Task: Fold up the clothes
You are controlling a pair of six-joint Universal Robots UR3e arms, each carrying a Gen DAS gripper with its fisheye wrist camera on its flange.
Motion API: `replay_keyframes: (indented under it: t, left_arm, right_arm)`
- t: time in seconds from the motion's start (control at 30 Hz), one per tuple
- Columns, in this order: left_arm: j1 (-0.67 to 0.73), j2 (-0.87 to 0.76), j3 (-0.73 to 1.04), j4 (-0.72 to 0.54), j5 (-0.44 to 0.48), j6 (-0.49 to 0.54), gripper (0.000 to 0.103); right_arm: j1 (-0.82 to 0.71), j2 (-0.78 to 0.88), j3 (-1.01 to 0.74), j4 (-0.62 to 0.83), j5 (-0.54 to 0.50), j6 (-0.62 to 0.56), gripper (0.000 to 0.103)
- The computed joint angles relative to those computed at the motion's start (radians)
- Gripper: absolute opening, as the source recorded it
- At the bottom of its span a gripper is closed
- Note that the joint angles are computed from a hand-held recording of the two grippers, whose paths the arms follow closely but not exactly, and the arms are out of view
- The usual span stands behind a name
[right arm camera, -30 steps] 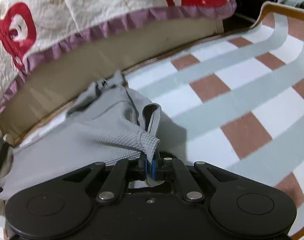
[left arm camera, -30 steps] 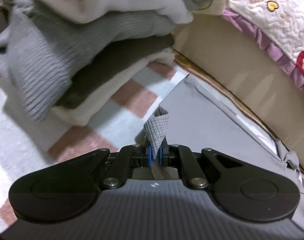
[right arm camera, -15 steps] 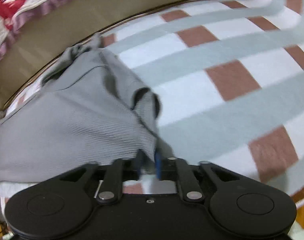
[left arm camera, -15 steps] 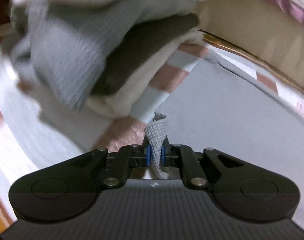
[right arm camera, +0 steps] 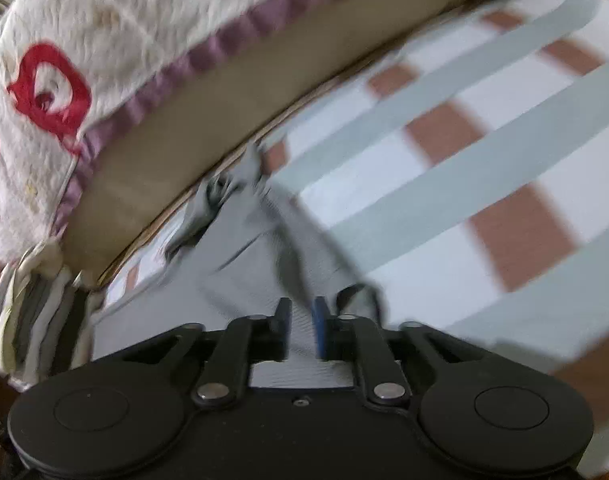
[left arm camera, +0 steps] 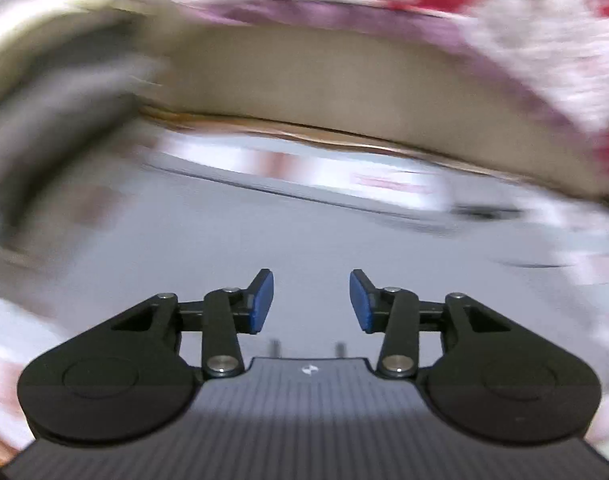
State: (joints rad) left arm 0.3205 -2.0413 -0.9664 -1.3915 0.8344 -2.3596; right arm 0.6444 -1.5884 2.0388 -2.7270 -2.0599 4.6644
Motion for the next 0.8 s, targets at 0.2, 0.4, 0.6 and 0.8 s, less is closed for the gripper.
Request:
replay_keyframes:
  t: [0.2,0.4,0.6,0.8]
  left_arm:
    - [-0.234,0.087,-0.131,-0.22,-0.033,0.069,0.041]
    - [-0.452,0.023,-0.137,-0.063,0.024,-0.03,0.043]
    - [-0.536,-0.032,-0.079,0.019,0.099,-0.114,0.05]
    - [-0.595,-0.109,-0.013,0.003,0.143,-0.188,0.057]
  right_arm:
    - [-0.073,0.106,0.053,-0.128,0.073,0.053,0.03]
    - [-0.111,0.225,0.202,-0.534,0.074,0.032,0.026]
    - [-0.088,0.166,0.194,-0.438,-0.024,-0.106,0.004]
    - [-0.106,0.18,0.255,-0.546,-0.007,-0.139,0.004]
